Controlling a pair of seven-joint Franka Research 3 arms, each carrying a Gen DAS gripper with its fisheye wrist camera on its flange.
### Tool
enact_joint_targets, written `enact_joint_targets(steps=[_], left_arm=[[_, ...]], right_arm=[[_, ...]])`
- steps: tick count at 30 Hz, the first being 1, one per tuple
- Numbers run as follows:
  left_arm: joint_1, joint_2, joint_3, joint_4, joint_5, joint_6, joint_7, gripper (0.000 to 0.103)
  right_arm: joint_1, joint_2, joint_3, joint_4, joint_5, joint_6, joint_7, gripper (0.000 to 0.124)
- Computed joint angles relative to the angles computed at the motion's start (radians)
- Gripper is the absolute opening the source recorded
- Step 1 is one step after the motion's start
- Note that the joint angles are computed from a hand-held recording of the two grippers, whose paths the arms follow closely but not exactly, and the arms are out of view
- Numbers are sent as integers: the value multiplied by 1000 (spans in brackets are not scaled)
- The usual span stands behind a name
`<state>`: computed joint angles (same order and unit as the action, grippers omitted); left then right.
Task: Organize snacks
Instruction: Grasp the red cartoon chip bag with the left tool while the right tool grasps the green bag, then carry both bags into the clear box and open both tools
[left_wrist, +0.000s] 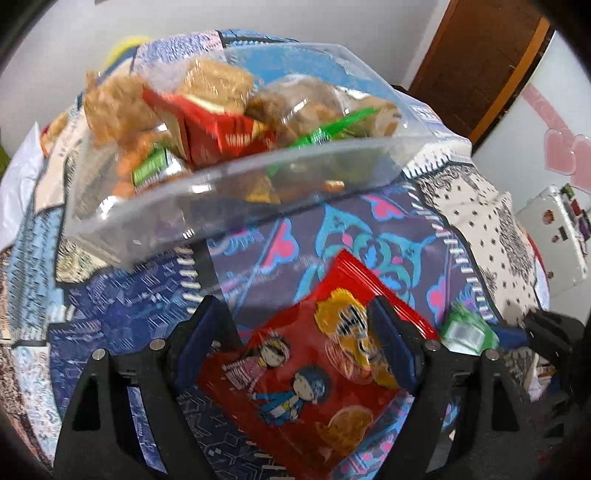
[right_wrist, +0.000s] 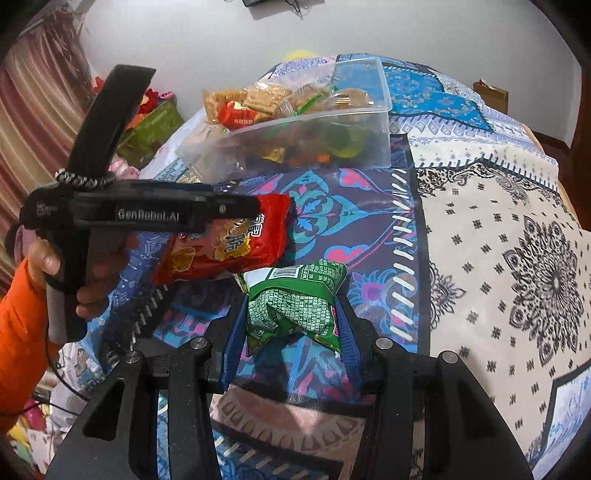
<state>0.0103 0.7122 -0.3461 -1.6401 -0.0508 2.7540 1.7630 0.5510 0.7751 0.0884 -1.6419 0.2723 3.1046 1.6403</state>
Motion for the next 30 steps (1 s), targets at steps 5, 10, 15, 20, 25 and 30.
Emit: enact_joint_targets(steps=[5, 10, 15, 20, 25, 30], left_arm=[[109, -66, -99, -129, -79, 36, 98, 82], [93, -140, -84, -230, -83, 70, 151, 82], [-3, -122, -1, -190, -13, 85, 71, 82], [-37, -63, 17, -113, 31, 67, 24, 82], [-28, -10, 3, -48, 13, 9, -13, 82], [-71, -24, 46, -95, 78, 109, -70, 73]], right_arm=[[26, 47, -38, 78, -20, -42, 17, 42], [24, 48, -41, 78, -22, -21, 34, 42], [19, 1, -40, 4, -7, 33, 36, 42], [20, -31, -53, -40, 10, 63, 45, 43], [37, -41, -81, -56, 15, 73, 56, 43], [37, -44, -90, -61, 18, 78, 65, 43]])
